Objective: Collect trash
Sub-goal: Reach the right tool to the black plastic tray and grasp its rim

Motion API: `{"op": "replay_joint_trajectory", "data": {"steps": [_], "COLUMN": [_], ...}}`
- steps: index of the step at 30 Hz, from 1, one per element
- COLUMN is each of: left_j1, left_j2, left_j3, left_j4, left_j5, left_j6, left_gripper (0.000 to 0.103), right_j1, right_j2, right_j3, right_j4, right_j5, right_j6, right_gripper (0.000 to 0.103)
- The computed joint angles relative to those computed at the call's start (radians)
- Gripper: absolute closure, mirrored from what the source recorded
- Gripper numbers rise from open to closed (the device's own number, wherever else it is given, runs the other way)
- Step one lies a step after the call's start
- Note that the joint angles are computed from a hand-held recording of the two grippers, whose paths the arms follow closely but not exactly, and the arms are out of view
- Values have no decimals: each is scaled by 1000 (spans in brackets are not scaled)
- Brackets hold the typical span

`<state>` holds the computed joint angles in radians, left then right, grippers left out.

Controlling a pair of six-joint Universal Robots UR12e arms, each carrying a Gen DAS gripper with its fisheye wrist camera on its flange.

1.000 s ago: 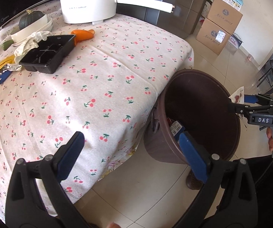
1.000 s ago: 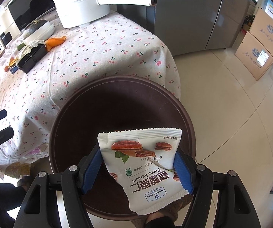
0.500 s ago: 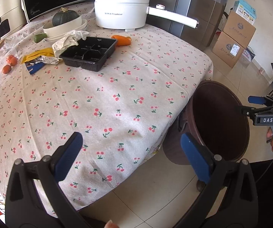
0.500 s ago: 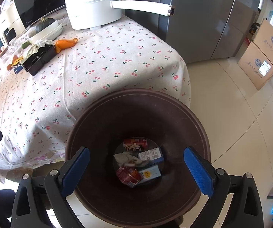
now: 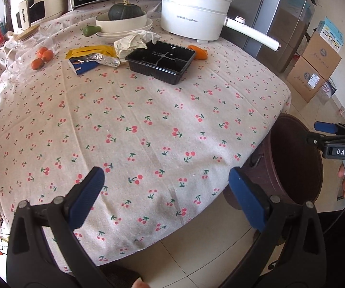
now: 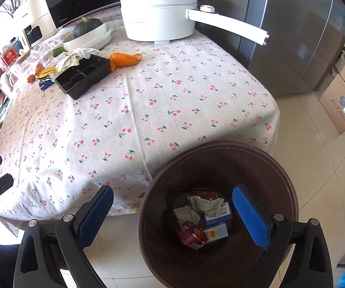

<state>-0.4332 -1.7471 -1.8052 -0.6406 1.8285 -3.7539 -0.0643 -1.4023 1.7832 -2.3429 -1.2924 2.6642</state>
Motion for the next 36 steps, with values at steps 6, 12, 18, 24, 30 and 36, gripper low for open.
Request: {"op": "replay_joint_trajectory", "data": {"steps": [6, 12, 18, 24, 30, 36], "left_j1": [26, 61, 94, 122, 147, 164], "left_j2": [35, 64, 75, 75, 76, 78], "left_j3": [-34, -63, -65, -53, -52, -55], "left_j4": [-19, -48, -93, -114, -118, -132], "left_j5": [22, 10, 5, 9, -8, -16], "left_j6": [-41, -96, -126, -109, -122, -143], "left_gripper": [0, 0, 0, 0, 0, 0], "right_j1": [46, 89, 123, 156, 185, 227], "right_j2": [15, 34, 74, 140, 228, 296], "right_j3": [-26, -50, -112, -201, -305, -372], "right_j4": [4, 11, 76, 85, 140, 130], "right_j5": [11, 13, 43, 58, 126, 114], "right_j6": [5, 3, 12, 72, 208, 317], "right_gripper": [2, 2, 2, 2, 2, 2]}}
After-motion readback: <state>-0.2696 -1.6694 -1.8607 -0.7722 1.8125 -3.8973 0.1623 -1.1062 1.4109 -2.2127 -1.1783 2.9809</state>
